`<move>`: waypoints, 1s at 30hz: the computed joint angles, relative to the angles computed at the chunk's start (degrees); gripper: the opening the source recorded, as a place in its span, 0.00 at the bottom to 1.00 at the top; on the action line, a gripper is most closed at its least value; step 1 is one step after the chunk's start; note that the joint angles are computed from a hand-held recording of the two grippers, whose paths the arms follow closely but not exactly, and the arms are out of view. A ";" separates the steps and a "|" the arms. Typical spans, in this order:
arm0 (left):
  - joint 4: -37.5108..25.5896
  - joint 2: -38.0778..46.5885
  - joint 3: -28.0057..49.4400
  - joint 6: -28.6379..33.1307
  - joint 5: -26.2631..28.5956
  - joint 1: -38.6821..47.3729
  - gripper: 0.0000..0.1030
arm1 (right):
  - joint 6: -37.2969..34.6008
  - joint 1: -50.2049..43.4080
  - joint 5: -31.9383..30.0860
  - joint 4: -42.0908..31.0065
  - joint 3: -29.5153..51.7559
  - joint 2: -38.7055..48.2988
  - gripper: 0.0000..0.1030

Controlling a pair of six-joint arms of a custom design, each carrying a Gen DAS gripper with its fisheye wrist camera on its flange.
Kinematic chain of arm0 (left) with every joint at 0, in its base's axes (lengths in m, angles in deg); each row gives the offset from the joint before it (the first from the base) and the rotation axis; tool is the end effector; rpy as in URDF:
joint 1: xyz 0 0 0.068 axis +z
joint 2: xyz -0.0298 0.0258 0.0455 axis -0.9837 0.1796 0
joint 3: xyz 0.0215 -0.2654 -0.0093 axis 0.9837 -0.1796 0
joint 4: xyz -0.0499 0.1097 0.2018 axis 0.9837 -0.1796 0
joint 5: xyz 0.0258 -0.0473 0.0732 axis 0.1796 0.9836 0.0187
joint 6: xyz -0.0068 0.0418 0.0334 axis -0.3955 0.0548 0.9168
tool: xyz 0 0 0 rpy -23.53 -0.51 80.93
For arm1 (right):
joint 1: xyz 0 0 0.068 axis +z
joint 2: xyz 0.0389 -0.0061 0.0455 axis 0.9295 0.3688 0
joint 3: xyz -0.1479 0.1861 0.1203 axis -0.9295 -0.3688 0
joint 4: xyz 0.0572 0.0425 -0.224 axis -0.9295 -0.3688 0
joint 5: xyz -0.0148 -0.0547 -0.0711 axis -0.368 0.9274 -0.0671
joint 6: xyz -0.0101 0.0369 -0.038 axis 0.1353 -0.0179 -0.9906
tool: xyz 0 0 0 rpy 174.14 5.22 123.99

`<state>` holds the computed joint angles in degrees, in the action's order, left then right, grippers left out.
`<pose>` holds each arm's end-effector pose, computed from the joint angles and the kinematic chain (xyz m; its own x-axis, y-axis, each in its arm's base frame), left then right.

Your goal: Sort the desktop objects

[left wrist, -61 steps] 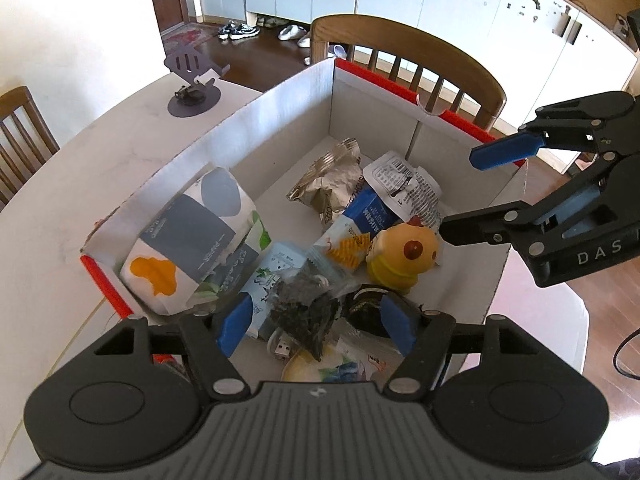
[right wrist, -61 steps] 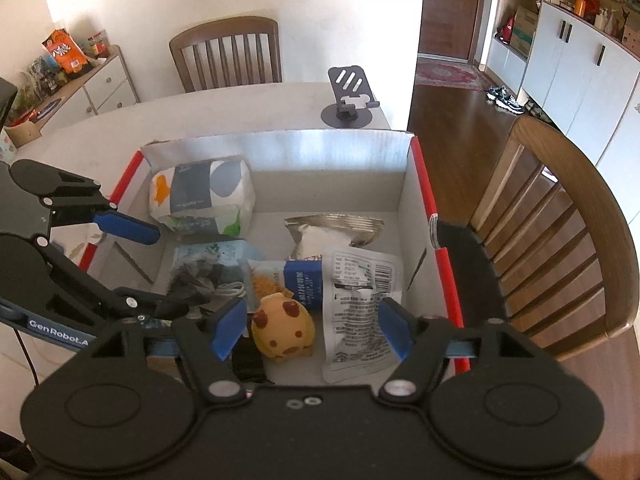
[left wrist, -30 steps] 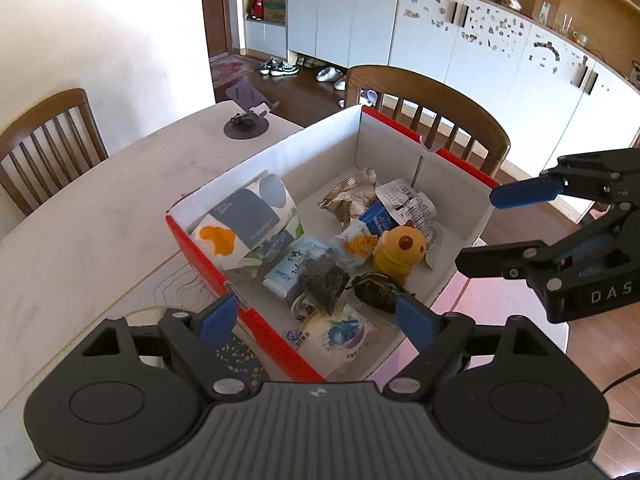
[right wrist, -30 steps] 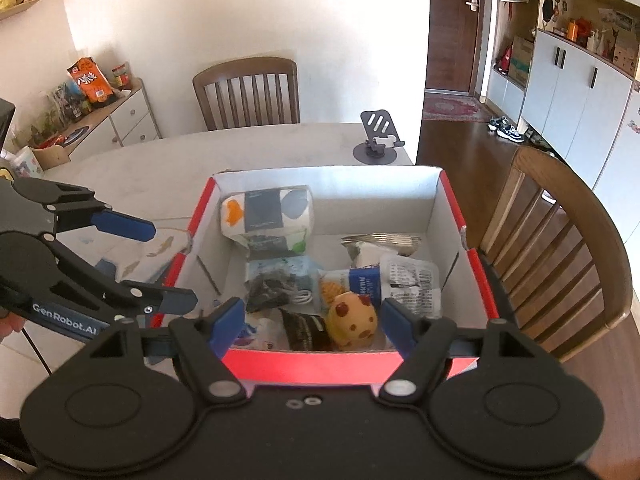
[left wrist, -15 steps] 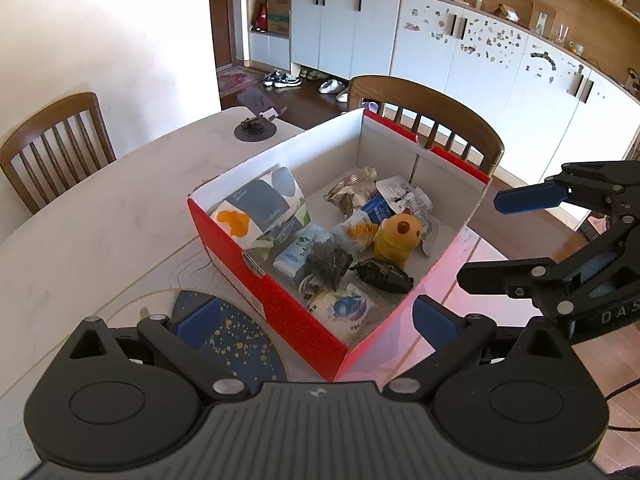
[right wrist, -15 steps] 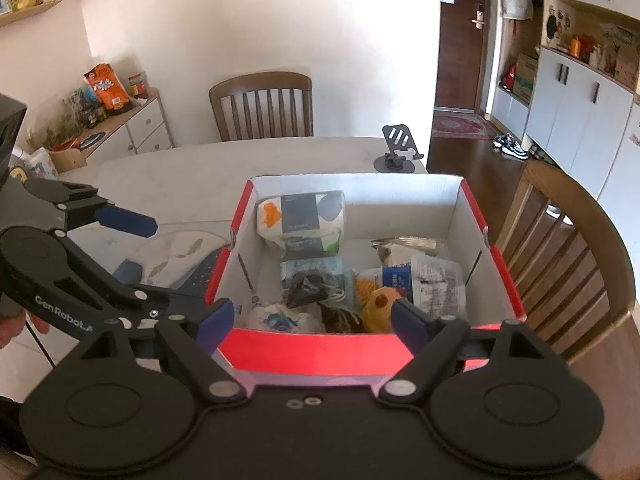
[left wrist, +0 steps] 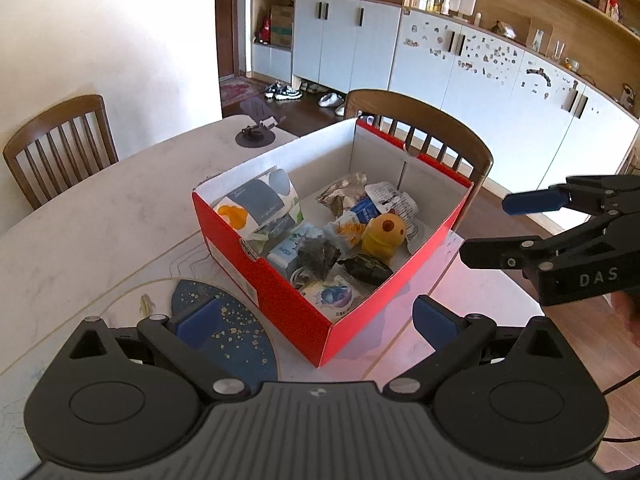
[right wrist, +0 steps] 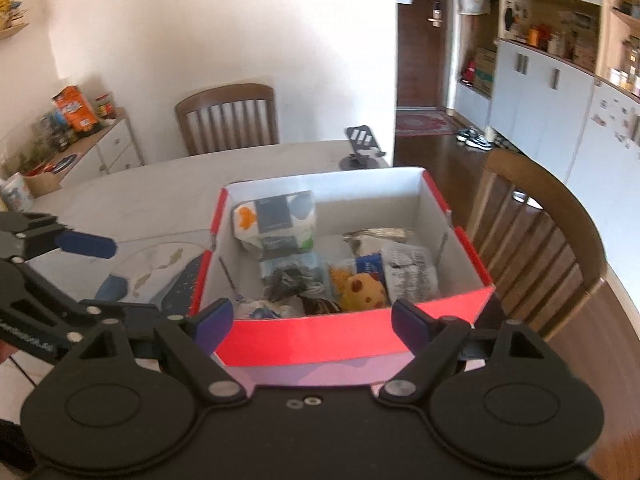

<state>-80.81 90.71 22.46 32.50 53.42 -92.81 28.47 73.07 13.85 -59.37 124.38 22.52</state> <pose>0.2819 -0.0841 0.2648 -0.4318 0.5974 -0.6757 0.8379 0.5431 -0.0553 0.1579 0.0086 0.2643 -0.6594 0.2216 -0.7184 0.1969 0.9731 0.1194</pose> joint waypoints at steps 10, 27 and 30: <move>7.69 -6.12 -7.38 -1.38 0.65 0.07 1.00 | 5.22 0.90 3.13 -4.40 -0.58 -2.87 0.84; 7.14 -4.97 -9.36 -2.45 0.31 2.03 1.00 | 11.03 2.90 4.97 -7.62 -3.27 -6.31 0.84; 7.67 -5.45 -9.95 -2.52 0.10 2.00 1.00 | 11.66 3.01 5.00 -7.78 -3.44 -6.46 0.84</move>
<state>-73.15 85.26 12.51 29.98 53.52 -90.81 40.13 76.08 18.85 -67.15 120.94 16.06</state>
